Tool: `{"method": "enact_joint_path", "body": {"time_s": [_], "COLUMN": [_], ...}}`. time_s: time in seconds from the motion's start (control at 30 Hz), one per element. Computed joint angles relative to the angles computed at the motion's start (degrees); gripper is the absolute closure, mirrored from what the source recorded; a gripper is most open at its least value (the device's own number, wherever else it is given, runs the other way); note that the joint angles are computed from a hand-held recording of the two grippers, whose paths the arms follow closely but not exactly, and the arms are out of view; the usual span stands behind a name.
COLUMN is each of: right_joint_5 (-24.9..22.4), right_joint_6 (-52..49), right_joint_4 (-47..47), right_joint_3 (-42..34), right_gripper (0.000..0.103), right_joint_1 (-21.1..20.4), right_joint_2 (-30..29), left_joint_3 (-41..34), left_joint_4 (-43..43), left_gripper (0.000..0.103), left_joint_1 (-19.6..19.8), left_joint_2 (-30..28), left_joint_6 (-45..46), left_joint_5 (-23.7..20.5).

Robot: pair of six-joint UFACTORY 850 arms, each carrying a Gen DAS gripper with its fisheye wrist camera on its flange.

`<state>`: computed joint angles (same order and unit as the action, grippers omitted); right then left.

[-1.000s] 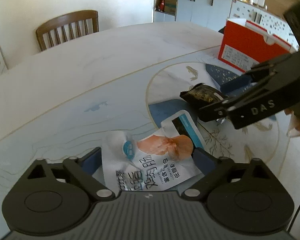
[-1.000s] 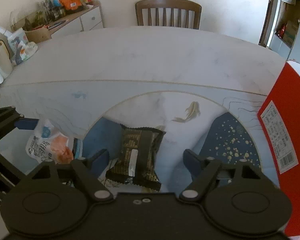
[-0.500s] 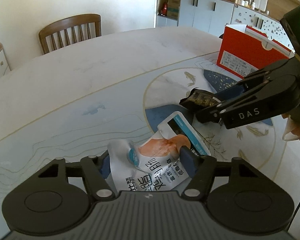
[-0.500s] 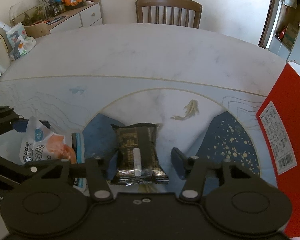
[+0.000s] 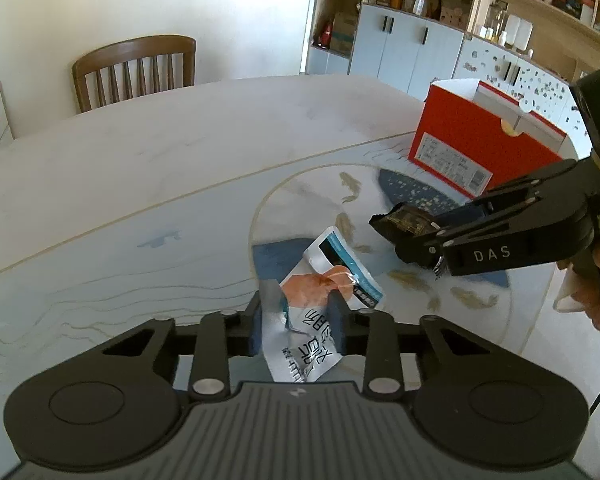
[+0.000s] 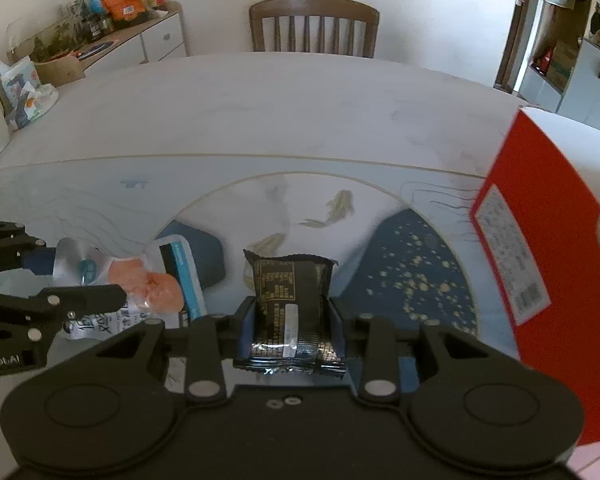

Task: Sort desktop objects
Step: 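Carry the white pouch with left tool while right tool carries the dark packet to the box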

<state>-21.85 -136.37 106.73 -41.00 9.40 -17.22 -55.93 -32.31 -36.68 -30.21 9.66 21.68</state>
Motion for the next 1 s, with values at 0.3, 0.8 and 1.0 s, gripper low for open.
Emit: {"method": "enact_joint_path", "body": {"time_s": [0.3,0.8,1.0], "right_joint_5": [-1.59,-6.13,-11.82], "right_joint_6": [1.64,11.54,14.68], "right_joint_4": [-3.55,-19.3,-25.43], "right_joint_3": [1.5,3.82,3.33], "right_gripper": [0.068,0.068,0.068], "right_joint_1": [-3.24,-10.38,-14.81], "right_joint_2": [2.11,7.89,9.76], "left_joint_3": [-0.12,-0.4,-1.89], "left_joint_4": [-2.65,-3.83,-6.65], "left_gripper": [0.096,0.096,0.096], "left_joint_1": [-1.79,-4.88,-6.33], "left_joint_2": [0.96,2.67,3.26], "left_joint_6": [-0.3,-5.37,-3.73], "left_joint_5": [0.24,1.22,1.18]}}
